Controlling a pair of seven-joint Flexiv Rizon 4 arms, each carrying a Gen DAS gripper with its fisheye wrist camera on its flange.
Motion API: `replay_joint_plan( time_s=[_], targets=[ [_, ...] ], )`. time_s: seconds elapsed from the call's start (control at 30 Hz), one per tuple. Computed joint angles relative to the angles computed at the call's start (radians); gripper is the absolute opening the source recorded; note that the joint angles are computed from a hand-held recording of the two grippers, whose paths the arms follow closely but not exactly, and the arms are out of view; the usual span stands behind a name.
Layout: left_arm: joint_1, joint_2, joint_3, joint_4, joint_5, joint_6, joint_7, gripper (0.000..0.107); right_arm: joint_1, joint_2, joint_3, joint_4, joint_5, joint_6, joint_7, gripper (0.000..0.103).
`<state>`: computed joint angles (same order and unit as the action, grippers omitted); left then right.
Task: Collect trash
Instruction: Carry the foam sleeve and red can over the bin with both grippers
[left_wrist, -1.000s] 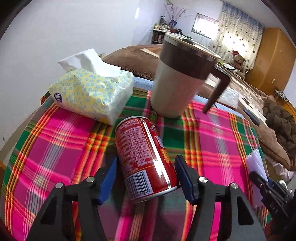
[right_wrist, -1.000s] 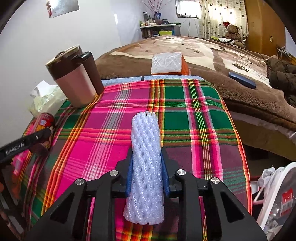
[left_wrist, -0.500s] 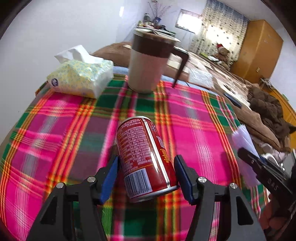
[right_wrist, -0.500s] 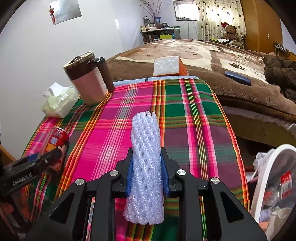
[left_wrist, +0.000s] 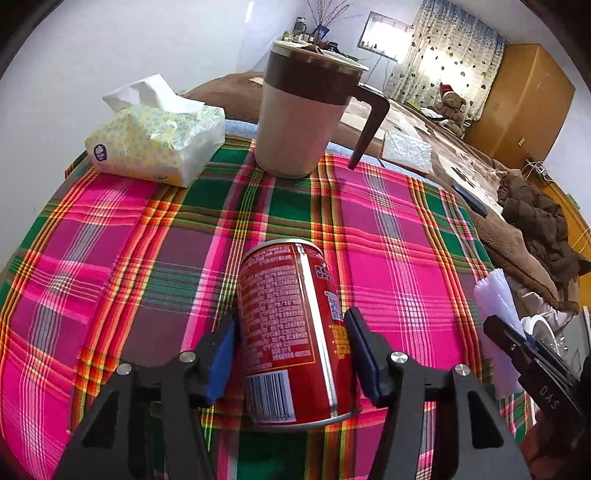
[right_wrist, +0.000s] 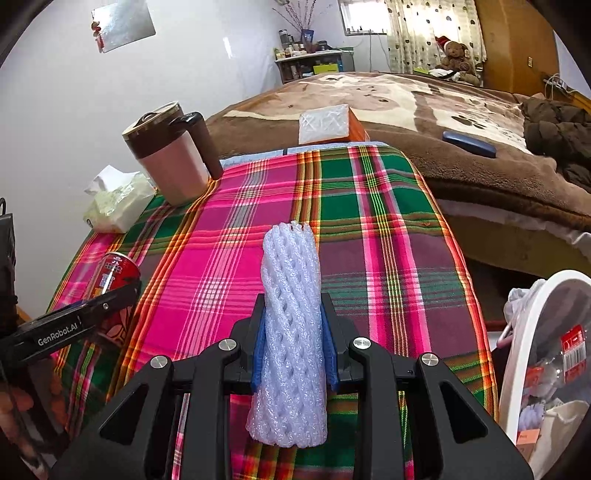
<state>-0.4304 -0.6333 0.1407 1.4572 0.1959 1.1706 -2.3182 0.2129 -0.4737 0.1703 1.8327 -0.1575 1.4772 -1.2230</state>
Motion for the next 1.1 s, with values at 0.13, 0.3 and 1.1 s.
replay_joint_plan(
  time_s=[0.13, 0.3, 1.1],
  targets=[
    [-0.030, 0.009, 0.022, -0.009, 0.040, -0.015, -0.012, 0.058, 0.001, 0.016, -0.006, 0.021, 0.003, 0.014, 0.003, 0.027],
    [-0.059, 0.026, 0.029, -0.013, 0.086, -0.007, -0.024, 0.058, -0.008, 0.049, -0.011, 0.059, 0.008, 0.042, 0.010, 0.026],
    [-0.175, 0.030, 0.011, -0.084, 0.171, 0.042, -0.011, 0.055, -0.032, 0.206, -0.105, 0.271, -0.033, 0.193, 0.105, 0.027]
  ],
)
